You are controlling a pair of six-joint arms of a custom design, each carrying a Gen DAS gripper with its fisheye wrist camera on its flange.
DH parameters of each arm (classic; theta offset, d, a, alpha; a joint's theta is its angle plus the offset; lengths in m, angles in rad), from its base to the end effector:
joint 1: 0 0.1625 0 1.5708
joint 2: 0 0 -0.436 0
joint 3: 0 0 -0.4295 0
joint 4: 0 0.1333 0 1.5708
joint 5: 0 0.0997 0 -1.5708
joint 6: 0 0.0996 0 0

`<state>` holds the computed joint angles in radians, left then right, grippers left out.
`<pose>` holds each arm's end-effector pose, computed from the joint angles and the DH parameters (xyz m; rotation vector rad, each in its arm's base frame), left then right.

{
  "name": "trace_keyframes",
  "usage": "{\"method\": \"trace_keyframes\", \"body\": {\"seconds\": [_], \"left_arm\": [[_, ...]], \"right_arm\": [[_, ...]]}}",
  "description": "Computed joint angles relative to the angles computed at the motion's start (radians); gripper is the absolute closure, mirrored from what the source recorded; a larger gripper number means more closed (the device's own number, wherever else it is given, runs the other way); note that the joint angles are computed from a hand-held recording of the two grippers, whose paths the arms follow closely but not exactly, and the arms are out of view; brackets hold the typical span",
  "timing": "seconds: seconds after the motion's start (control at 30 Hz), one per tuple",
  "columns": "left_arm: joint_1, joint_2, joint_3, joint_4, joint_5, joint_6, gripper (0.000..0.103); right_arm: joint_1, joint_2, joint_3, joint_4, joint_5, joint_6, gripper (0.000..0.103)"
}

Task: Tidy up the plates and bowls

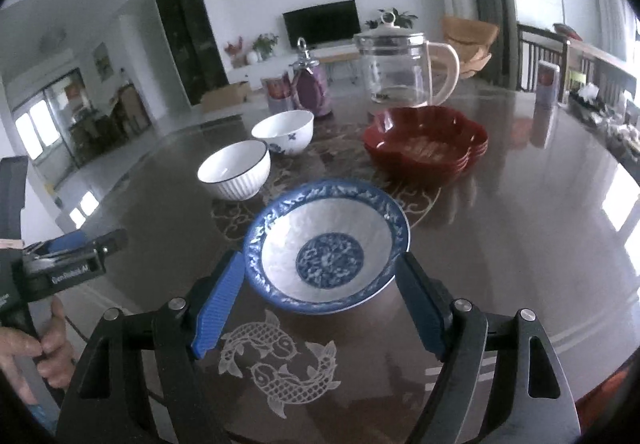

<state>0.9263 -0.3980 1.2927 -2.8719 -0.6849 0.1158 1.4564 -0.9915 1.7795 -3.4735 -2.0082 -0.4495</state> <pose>-0.3047 -0.7557 -0.0220 0.6401 2.2036 -0.7373 0.0144 -0.6725 0.2726 0.0657 -2.1967 1.1686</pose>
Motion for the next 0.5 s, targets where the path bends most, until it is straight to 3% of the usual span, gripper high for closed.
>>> {"method": "trace_keyframes", "body": {"seconds": [0.1,0.33,0.43,0.5], "left_arm": [[0.008,0.005,-0.016,0.067,0.001,-0.033,0.016],[0.024,0.019,-0.048,0.102,0.008,-0.053,0.016],[0.04,0.011,-0.066,0.147,-0.053,-0.078,0.016],[0.05,0.01,-0.08,0.171,-0.076,-0.089,0.016]], "right_arm": [[0.01,0.006,-0.021,0.041,-0.073,0.04,0.022],[0.018,0.029,-0.04,0.0,-0.098,0.004,0.022],[0.027,0.048,-0.069,0.013,-0.144,0.01,0.022],[0.026,0.05,-0.077,0.028,-0.137,0.015,0.022]]}}
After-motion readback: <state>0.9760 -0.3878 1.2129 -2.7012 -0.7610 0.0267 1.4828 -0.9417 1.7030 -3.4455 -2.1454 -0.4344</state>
